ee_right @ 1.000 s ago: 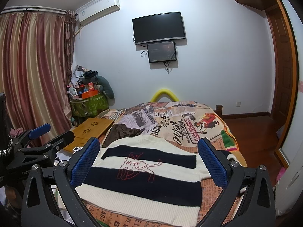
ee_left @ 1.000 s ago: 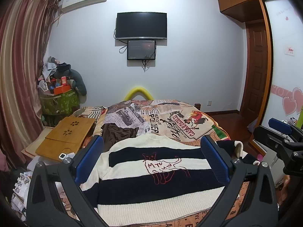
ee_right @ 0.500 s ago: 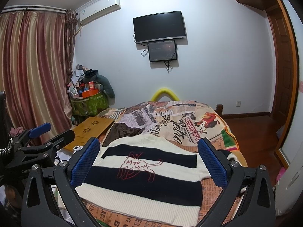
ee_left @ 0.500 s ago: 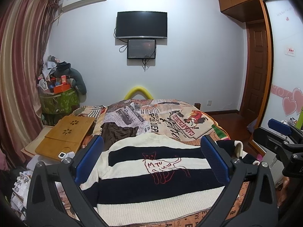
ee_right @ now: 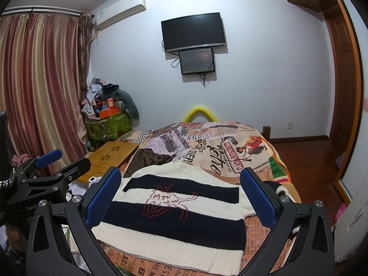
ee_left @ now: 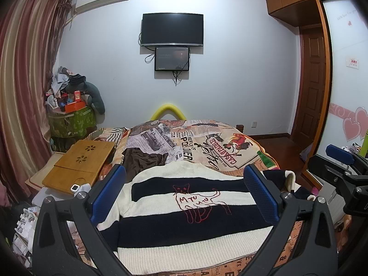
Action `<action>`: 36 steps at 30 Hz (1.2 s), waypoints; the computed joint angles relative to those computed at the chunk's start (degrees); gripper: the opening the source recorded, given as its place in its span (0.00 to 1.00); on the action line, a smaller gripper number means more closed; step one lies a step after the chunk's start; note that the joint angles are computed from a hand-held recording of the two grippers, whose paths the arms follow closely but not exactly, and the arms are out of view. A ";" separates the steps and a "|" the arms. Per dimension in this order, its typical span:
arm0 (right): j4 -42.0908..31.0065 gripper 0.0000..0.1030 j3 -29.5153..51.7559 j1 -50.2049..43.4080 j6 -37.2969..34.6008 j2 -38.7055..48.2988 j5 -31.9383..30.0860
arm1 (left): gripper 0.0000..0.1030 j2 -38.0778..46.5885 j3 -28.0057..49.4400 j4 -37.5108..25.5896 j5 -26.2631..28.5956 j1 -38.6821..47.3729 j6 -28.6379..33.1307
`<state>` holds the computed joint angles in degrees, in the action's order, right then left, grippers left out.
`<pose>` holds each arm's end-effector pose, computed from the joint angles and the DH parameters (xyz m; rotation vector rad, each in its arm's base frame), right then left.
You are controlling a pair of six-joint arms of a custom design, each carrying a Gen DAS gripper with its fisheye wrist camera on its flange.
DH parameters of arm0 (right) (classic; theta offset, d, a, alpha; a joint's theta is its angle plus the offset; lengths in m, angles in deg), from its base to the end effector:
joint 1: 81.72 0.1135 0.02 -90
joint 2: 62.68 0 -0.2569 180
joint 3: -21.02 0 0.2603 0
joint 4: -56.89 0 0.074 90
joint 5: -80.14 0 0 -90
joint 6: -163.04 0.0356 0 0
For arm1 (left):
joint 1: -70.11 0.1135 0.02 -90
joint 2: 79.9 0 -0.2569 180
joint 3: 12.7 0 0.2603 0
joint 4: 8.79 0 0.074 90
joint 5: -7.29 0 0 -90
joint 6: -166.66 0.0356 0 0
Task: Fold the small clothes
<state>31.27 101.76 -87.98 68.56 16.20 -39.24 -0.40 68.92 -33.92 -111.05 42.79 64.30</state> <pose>0.3267 -0.0183 0.3317 -0.2986 1.9257 0.3841 0.3012 -0.1366 0.3346 -0.0673 1.9209 0.0245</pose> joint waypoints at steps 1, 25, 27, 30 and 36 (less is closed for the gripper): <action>-0.07 1.00 0.08 -0.03 0.03 0.01 -0.04 | 1.00 0.02 -0.01 0.01 -0.05 -0.01 0.02; -2.27 1.00 11.51 7.38 -6.39 15.15 3.25 | 1.00 8.84 4.49 -3.35 9.31 20.25 0.31; -3.58 1.00 14.76 8.17 -7.59 18.03 3.33 | 1.00 11.99 6.52 -5.23 11.80 24.20 -0.16; -7.05 1.00 21.29 9.62 -9.70 23.99 3.26 | 1.00 18.13 10.29 -8.60 15.55 29.99 -0.91; -16.68 1.00 36.19 12.27 -13.65 37.00 4.63 | 1.00 31.76 18.56 -14.78 21.71 37.67 -3.07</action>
<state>14.59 137.96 -75.71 54.91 53.21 -34.61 31.36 87.49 -48.70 -89.34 80.46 61.23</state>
